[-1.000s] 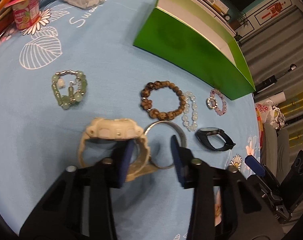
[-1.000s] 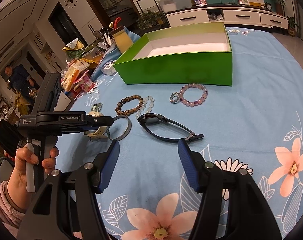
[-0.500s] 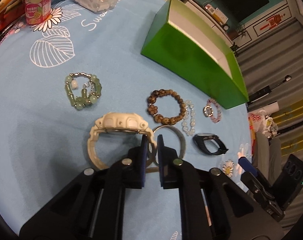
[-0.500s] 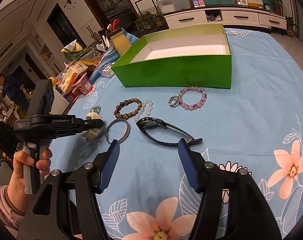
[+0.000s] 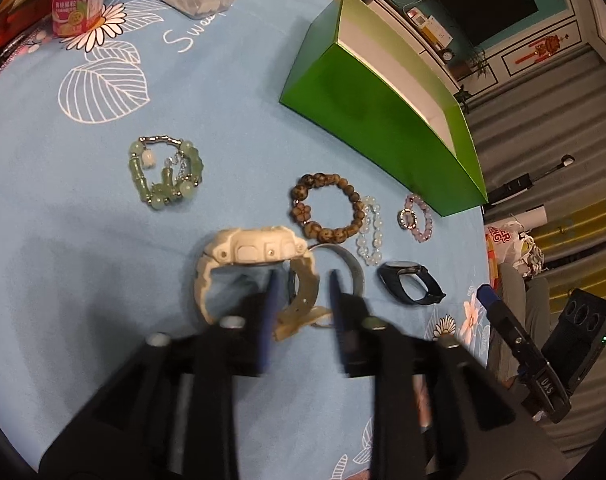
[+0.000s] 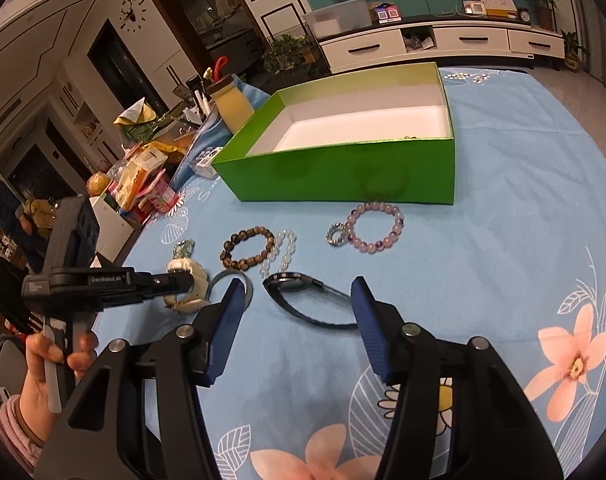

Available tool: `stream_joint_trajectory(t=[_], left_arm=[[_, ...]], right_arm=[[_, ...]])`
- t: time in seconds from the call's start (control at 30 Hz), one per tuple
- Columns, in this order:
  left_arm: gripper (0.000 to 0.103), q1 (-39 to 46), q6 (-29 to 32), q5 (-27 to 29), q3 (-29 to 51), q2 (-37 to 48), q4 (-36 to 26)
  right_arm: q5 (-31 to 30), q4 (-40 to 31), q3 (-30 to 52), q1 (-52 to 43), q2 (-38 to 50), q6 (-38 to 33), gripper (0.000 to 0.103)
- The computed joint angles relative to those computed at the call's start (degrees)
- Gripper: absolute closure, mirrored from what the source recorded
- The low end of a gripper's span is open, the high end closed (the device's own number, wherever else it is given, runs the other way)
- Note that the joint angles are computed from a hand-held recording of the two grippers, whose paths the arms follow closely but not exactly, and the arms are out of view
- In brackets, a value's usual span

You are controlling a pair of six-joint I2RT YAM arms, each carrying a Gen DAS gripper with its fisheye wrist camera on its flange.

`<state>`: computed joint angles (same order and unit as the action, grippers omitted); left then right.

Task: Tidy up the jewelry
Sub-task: 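Lift white watch with left gripper while right gripper grasps small silver ring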

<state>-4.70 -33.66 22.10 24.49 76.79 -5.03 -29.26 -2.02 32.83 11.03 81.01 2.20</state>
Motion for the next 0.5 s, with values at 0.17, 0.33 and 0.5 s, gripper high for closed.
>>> stream_joint_trajectory(t=[0.17,0.33,0.5], left_arm=[[0.072,-3.4,-0.9,-3.2,2.7,3.0,-0.4],[0.081,-5.2,-2.9,-7.1,5.7,8.0,-1.1],[0.089,-4.9,-4.3,-7.2,4.4,8.0,1.5]], right_arm=[[0.0,-0.2,0.5,0.0,0.5,-0.2,0.047],[0.1,-0.1,1.0,0.0,2.0,-0.3,0.047],[2.7,-0.1,2.9,2.1,4.0,-1.0,0.047]])
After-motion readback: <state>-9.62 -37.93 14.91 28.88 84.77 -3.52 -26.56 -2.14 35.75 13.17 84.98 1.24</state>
